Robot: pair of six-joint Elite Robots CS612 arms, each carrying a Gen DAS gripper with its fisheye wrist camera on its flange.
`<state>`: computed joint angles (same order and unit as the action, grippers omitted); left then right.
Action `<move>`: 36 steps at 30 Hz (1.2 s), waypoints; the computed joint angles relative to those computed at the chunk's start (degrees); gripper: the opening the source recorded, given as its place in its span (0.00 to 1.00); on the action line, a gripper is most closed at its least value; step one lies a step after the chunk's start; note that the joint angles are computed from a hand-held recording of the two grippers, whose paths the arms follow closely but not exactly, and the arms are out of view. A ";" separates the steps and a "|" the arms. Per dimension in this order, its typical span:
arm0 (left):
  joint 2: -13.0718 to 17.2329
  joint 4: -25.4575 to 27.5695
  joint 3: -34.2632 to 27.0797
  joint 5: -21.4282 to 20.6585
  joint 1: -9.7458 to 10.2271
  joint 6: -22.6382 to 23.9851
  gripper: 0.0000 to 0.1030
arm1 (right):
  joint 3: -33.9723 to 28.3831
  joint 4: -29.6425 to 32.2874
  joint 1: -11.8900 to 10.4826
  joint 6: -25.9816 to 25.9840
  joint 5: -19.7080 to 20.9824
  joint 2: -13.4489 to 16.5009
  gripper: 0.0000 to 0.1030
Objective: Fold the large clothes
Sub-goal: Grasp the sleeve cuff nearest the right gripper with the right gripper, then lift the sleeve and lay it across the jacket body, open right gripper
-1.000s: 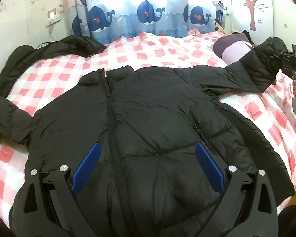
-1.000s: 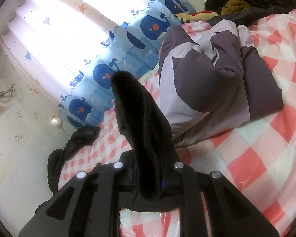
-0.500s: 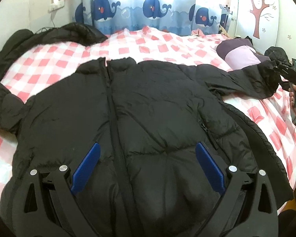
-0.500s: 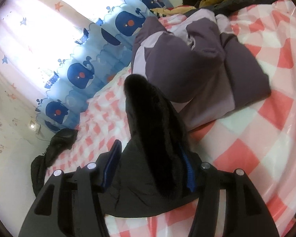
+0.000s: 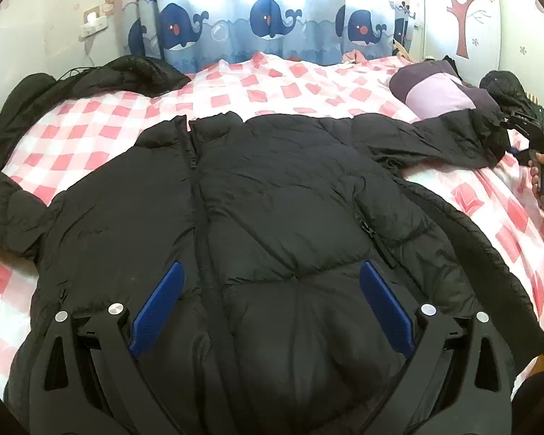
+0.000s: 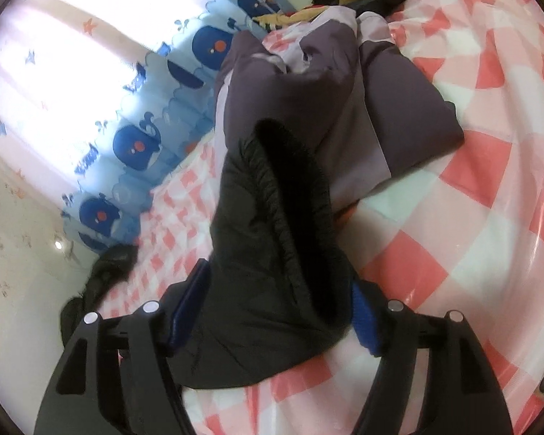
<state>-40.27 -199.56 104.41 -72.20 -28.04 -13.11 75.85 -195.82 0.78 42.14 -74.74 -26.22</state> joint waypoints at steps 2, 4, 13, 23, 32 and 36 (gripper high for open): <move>0.09 0.39 -0.11 -0.04 -0.04 0.04 0.91 | -0.09 0.65 0.01 -1.37 0.52 -0.06 0.35; 0.15 0.71 -0.20 -0.25 0.03 -0.10 0.91 | -0.09 0.70 0.01 -2.55 0.48 -0.14 0.18; 0.41 2.14 -0.51 -0.68 0.21 -1.13 0.91 | -0.90 1.47 -0.26 -2.93 2.04 0.32 0.49; 0.08 2.60 -0.26 -2.27 0.82 -2.63 0.91 | -0.61 -3.79 0.44 -0.86 0.80 0.12 0.12; -1.21 0.37 0.84 -5.36 2.53 -8.60 0.91 | -0.40 -6.45 2.61 -2.99 2.22 -3.51 0.12; -1.88 -0.99 1.73 -5.79 3.29 -11.22 0.91 | -2.88 -5.69 4.54 -4.66 3.70 -4.61 0.12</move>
<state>-42.15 -200.55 106.14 -77.99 -24.75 -24.33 72.97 -201.51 5.32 37.47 -71.04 -30.84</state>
